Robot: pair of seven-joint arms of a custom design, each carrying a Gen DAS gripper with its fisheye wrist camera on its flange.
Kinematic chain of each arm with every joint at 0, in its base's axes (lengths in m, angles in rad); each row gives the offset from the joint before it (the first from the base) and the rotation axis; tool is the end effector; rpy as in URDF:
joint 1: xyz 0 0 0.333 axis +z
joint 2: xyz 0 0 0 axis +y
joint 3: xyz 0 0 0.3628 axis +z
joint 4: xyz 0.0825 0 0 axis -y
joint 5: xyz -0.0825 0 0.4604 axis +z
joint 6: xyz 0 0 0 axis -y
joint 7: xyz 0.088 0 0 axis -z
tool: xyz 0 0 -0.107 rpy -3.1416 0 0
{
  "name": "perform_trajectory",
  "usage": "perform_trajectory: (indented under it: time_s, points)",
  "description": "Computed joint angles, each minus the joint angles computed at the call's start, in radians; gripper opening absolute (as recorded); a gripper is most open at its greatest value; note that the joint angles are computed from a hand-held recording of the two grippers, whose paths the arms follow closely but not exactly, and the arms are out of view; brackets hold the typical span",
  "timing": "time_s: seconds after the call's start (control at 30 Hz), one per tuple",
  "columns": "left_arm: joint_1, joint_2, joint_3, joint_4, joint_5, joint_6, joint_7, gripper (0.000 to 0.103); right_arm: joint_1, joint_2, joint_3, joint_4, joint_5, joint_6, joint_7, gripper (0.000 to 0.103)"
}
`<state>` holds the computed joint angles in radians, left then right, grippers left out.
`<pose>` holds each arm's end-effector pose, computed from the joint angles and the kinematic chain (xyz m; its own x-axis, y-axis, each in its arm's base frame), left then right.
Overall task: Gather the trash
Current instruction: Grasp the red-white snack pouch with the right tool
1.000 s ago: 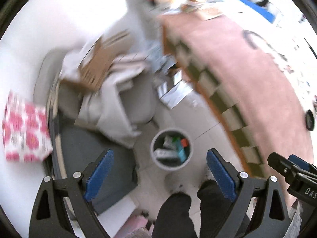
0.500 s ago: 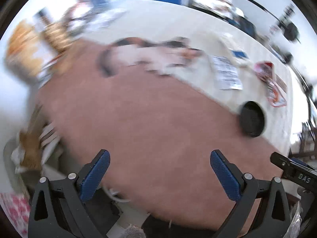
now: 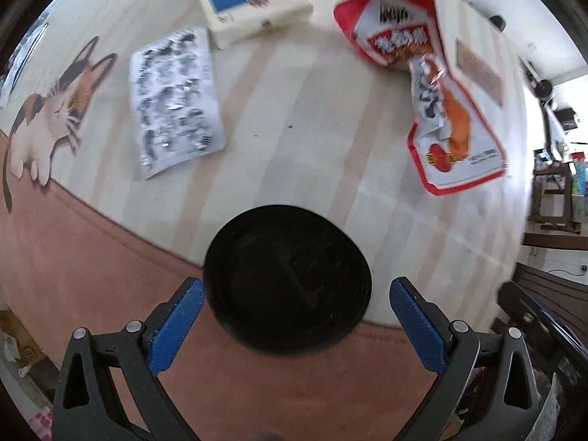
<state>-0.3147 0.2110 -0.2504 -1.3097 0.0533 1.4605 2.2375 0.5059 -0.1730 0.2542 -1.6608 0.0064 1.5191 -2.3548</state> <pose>0.5986 -0.3473 0.6676 -0.9395 -0.3409 0.0323 -0.3395 0.9396 0.0431 0.3984 0.3999 0.7173 -0.9986 0.0292 -0.0444 0.0295 0.9995 -0.0078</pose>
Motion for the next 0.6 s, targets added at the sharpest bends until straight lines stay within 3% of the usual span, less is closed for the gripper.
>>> perform_trajectory:
  time_s: [0.1, 0.17, 0.37, 0.6]
  points:
    - [-0.006, -0.023, -0.002, -0.046, 0.026, 0.064, 0.004, 0.091, -0.005, -0.034, -0.004, -0.042, 0.007, 0.018, -0.008, 0.100]
    - [-0.006, -0.027, -0.002, -0.056, 0.034, 0.093, 0.009, 0.067, -0.010, -0.046, -0.003, -0.053, 0.005, 0.022, -0.009, 0.100]
    - [0.001, 0.049, 0.020, 0.049, 0.081, 0.104, -0.006, 0.066, -0.034, -0.040, -0.013, -0.019, -0.044, 0.004, -0.110, 0.100]
    - [0.003, 0.172, 0.046, 0.229, 0.107, 0.034, -0.080, 0.066, -0.086, 0.057, -0.078, 0.082, -0.100, -0.011, -0.441, 0.100]
